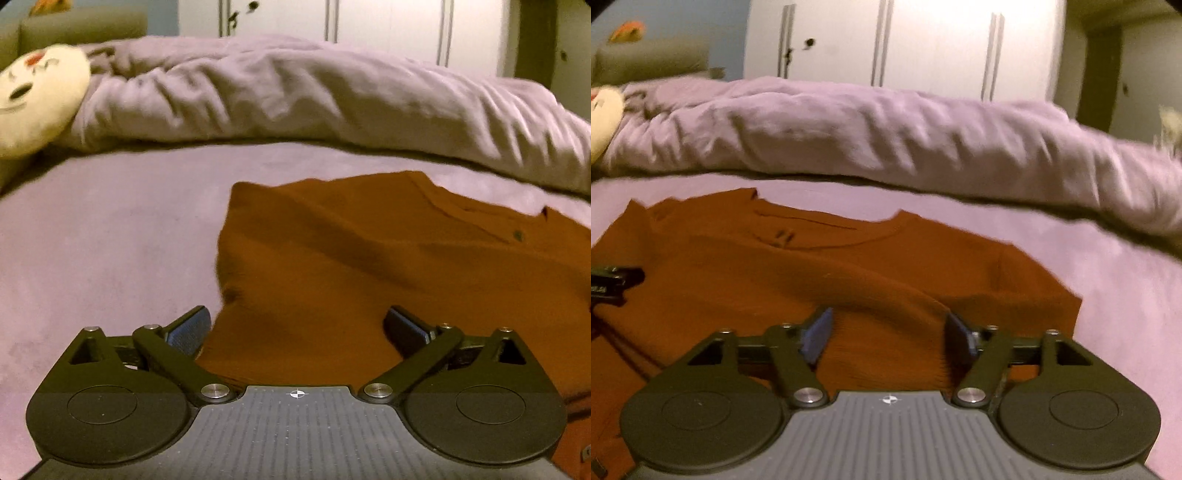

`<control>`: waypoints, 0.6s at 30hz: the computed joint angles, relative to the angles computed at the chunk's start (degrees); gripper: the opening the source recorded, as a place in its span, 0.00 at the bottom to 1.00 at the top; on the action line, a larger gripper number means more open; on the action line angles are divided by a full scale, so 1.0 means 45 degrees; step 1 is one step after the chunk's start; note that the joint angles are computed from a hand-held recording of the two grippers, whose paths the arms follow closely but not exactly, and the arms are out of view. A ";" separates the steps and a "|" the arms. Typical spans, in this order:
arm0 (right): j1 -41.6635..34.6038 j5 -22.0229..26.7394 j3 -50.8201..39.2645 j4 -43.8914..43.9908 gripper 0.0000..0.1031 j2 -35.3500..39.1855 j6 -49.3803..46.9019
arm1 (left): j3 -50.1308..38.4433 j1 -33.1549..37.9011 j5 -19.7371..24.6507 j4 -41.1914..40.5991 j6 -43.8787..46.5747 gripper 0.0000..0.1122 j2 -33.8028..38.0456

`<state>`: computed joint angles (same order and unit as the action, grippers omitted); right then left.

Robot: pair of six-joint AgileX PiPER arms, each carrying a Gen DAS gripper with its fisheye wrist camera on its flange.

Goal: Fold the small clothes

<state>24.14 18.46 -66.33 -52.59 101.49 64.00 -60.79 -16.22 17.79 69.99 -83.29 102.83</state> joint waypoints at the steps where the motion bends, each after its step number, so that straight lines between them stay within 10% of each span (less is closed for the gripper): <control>1: -0.0192 -0.0186 -0.0032 0.0795 0.75 0.0019 -0.0574 | -0.0021 -0.0049 0.0064 -0.0027 0.0064 0.92 0.0010; 6: -0.0832 -0.0610 0.0166 0.4720 0.78 -0.0445 -0.3983 | 0.0469 -0.0652 0.1156 -0.0858 0.1730 0.92 -0.0955; 12: 0.0740 0.1110 0.3085 0.2012 0.80 -0.3910 -0.1688 | 0.3535 -0.0449 0.0981 -0.2975 0.4425 0.92 -0.4368; 18: 0.4320 0.5725 0.5597 0.2428 0.80 -0.8190 0.0459 | 0.6209 -0.0824 0.2600 -0.5261 0.5661 0.92 -0.7926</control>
<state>43.58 44.22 -41.14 -41.67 64.64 66.07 -32.85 -19.93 29.49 46.31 -57.81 67.16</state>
